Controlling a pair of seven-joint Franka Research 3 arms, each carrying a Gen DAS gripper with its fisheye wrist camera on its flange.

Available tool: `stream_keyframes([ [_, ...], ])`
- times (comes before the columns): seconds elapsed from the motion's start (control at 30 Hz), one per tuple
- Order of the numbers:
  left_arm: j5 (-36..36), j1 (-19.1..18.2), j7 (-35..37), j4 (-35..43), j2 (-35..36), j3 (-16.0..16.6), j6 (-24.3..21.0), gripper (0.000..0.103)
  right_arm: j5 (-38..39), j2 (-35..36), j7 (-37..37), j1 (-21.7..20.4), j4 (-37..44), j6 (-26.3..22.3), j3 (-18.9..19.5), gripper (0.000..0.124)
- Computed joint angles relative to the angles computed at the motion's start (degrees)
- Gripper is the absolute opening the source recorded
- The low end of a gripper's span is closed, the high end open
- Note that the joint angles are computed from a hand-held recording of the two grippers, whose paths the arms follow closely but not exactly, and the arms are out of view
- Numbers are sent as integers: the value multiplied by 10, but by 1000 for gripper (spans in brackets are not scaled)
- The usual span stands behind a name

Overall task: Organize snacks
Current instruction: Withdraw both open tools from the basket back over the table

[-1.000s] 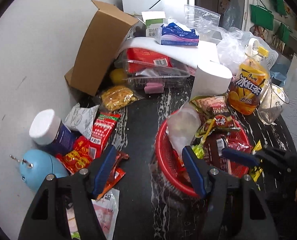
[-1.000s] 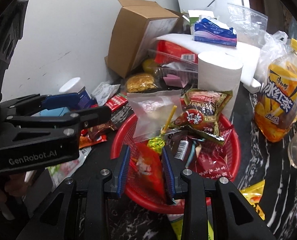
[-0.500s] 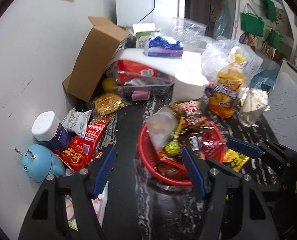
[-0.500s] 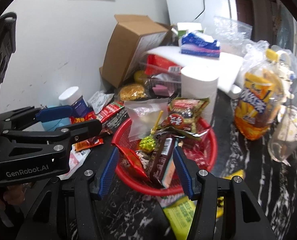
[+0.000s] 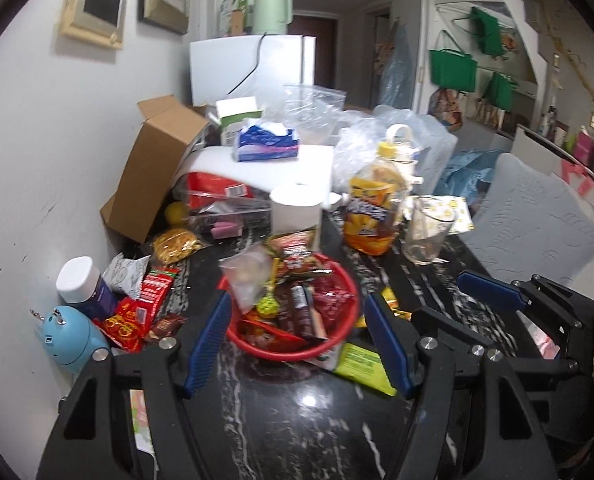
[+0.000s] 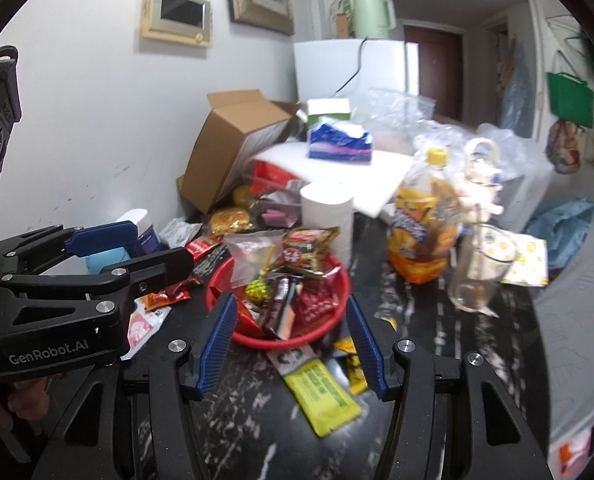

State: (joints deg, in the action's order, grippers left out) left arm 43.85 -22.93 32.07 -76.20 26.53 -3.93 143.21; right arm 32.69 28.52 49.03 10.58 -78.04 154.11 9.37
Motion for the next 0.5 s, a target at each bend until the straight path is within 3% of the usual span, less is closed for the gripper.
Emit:
stream_keyframes([
  [0.5,21,-28,-22,-47,-17,-16,41,68,38,-139,-16,-10,-208,97,-24,56],
])
